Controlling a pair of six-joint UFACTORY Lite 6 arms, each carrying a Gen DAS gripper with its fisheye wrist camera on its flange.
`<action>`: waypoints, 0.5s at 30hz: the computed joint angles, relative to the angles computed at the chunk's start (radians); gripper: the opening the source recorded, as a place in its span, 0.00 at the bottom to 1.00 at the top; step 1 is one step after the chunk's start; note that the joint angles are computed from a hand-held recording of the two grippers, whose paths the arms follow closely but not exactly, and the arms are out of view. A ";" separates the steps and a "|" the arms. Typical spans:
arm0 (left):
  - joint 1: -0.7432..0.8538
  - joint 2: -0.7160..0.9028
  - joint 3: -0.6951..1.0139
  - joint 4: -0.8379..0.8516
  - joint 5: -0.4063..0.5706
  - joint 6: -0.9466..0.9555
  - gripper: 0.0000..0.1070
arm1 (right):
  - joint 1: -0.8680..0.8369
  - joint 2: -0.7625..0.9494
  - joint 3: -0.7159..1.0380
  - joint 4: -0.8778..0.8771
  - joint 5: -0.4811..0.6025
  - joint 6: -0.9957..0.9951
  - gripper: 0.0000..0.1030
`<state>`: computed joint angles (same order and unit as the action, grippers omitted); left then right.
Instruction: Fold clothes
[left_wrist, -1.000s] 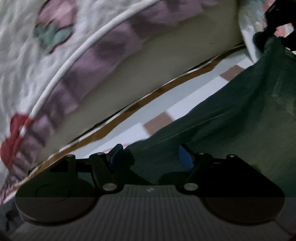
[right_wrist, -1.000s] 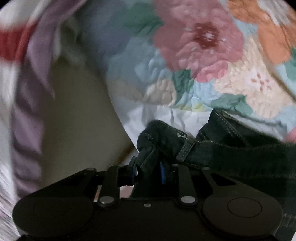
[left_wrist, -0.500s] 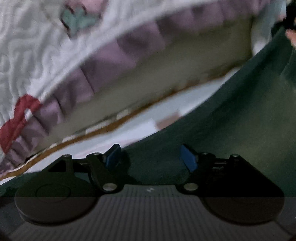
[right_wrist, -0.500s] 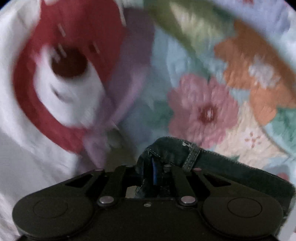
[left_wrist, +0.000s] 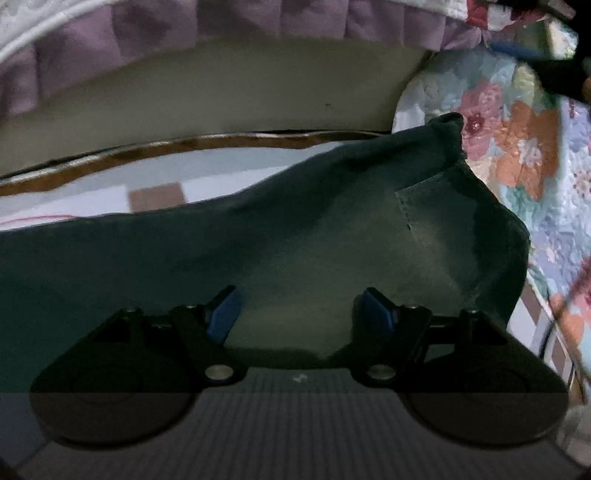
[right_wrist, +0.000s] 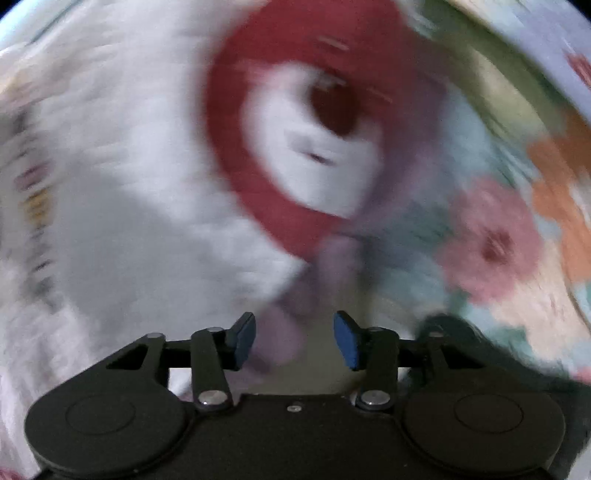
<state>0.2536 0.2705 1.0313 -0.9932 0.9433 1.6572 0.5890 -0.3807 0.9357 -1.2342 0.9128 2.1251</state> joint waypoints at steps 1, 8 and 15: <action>-0.027 -0.012 -0.015 -0.020 -0.028 0.008 0.74 | 0.006 0.014 0.012 -0.012 0.000 -0.010 0.58; -0.262 -0.027 -0.026 -0.090 -0.195 -0.031 0.66 | -0.159 0.016 -0.015 0.141 -0.288 -0.121 0.57; -0.423 -0.022 -0.009 -0.172 -0.357 -0.038 0.65 | -0.263 -0.046 -0.031 0.334 -0.404 -0.311 0.57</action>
<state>-0.1691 0.2488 1.0223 -1.1649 0.5861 1.6189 0.3265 -0.4263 0.9042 -0.9005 0.5089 1.8139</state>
